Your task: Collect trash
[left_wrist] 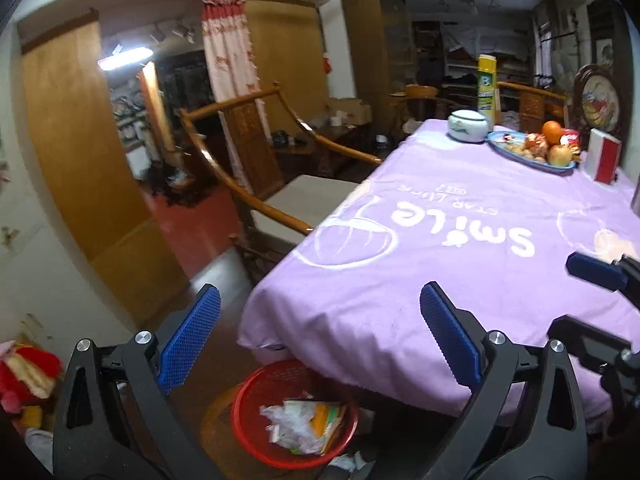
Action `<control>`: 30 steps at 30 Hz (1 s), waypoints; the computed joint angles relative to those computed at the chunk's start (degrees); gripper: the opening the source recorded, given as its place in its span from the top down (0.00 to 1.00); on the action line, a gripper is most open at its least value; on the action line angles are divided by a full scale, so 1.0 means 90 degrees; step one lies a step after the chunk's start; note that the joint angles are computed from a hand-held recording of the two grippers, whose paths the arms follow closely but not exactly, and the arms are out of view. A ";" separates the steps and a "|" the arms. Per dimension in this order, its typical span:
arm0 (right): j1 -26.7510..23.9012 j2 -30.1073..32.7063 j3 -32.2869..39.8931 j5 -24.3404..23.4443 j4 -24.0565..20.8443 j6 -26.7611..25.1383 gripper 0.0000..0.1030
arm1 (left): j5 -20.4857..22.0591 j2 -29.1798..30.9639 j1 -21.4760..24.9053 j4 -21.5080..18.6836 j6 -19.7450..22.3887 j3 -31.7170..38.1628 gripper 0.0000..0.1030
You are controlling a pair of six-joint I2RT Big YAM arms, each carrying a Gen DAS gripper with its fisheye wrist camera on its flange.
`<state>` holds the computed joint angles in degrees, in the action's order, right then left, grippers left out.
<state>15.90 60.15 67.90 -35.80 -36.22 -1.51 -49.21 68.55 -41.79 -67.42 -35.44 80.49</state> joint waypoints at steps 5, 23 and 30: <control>-0.0101 -0.0090 -0.0092 -0.0590 0.0214 0.0133 0.22 | -0.0749 0.0109 -0.0549 -0.1837 -0.1804 0.0226 0.07; 0.1902 0.0503 0.0461 0.1258 -0.1000 -0.0300 0.19 | 0.0985 -0.1476 0.1131 -0.0507 -0.1971 -0.2218 0.07; 0.2603 0.1314 0.0885 0.2033 -0.1814 -0.0640 0.19 | 0.1484 -0.1475 0.1780 -0.0077 -0.1407 -0.2662 0.07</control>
